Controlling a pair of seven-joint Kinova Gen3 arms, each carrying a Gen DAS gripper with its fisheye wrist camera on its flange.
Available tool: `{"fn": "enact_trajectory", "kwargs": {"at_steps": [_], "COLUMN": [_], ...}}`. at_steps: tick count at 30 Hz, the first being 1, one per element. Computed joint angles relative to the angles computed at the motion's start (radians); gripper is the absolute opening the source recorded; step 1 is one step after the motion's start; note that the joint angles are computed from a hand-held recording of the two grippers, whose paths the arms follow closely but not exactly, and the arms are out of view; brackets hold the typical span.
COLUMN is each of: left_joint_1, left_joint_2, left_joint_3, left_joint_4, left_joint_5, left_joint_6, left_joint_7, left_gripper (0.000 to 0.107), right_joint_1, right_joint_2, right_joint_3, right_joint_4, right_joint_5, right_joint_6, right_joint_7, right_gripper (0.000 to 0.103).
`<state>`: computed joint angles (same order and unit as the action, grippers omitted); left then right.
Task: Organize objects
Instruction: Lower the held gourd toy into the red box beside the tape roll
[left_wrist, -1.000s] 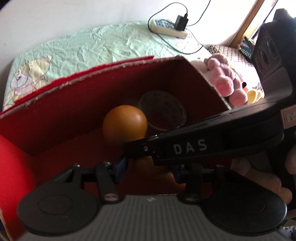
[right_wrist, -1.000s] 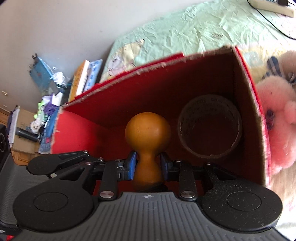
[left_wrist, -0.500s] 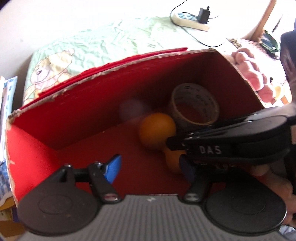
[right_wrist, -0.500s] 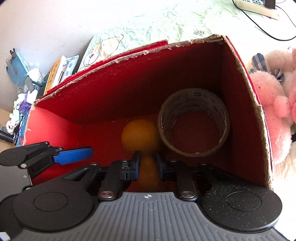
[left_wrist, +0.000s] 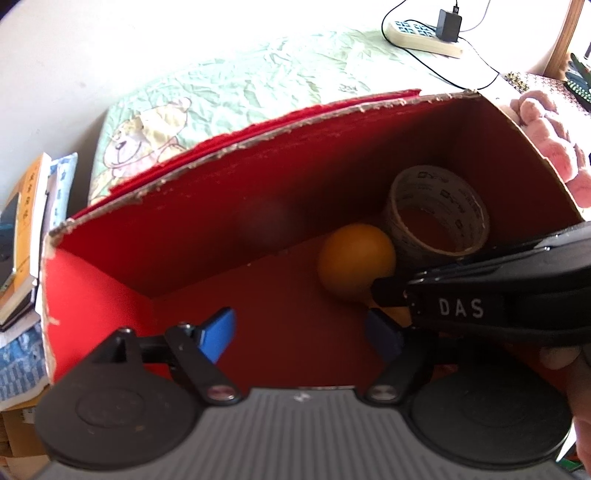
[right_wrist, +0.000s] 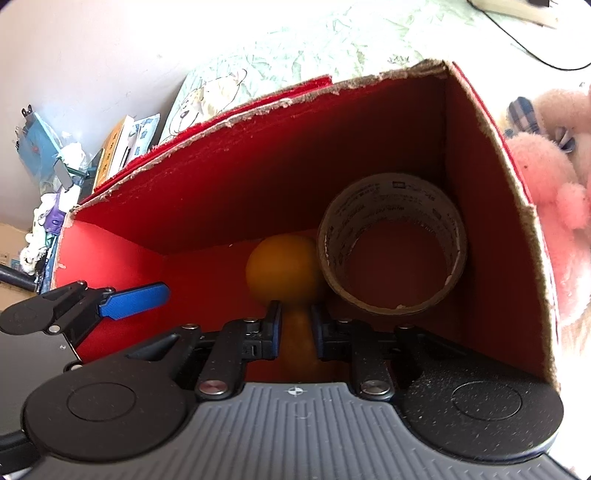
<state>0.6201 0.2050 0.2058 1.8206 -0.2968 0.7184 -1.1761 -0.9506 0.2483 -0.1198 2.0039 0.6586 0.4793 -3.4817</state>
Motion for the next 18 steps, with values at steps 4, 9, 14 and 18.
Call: {"fn": "enact_trajectory", "kwargs": {"at_steps": [4,9,14,18], "left_joint_1": [0.03,0.061,0.087,0.108], "left_joint_2": [0.003,0.011,0.027,0.032], "left_joint_3": [-0.011,-0.018,-0.023,-0.025], "left_joint_4": [-0.002,-0.003,-0.01,-0.012], "left_joint_5": [-0.053,-0.127,-0.181,-0.224], "left_joint_6": [0.016,0.028,0.044,0.063], "left_joint_7": [0.064,0.142,0.206,0.252], "left_gripper": [0.079,0.08,0.08,0.08], "right_joint_1": [-0.015,-0.02,-0.019,-0.028], "right_joint_2": [0.001,0.007,0.011,0.012], "right_joint_3": [0.01,0.009,0.007,0.013], "right_joint_4": [0.004,-0.001,-0.004,-0.004], "right_joint_5": [0.029,0.048,0.055,0.074], "right_joint_6": [-0.006,0.003,0.001,-0.001], "right_joint_7": [-0.032,-0.051,-0.052,-0.066], "right_gripper": [0.018,0.015,0.015,0.017]}}
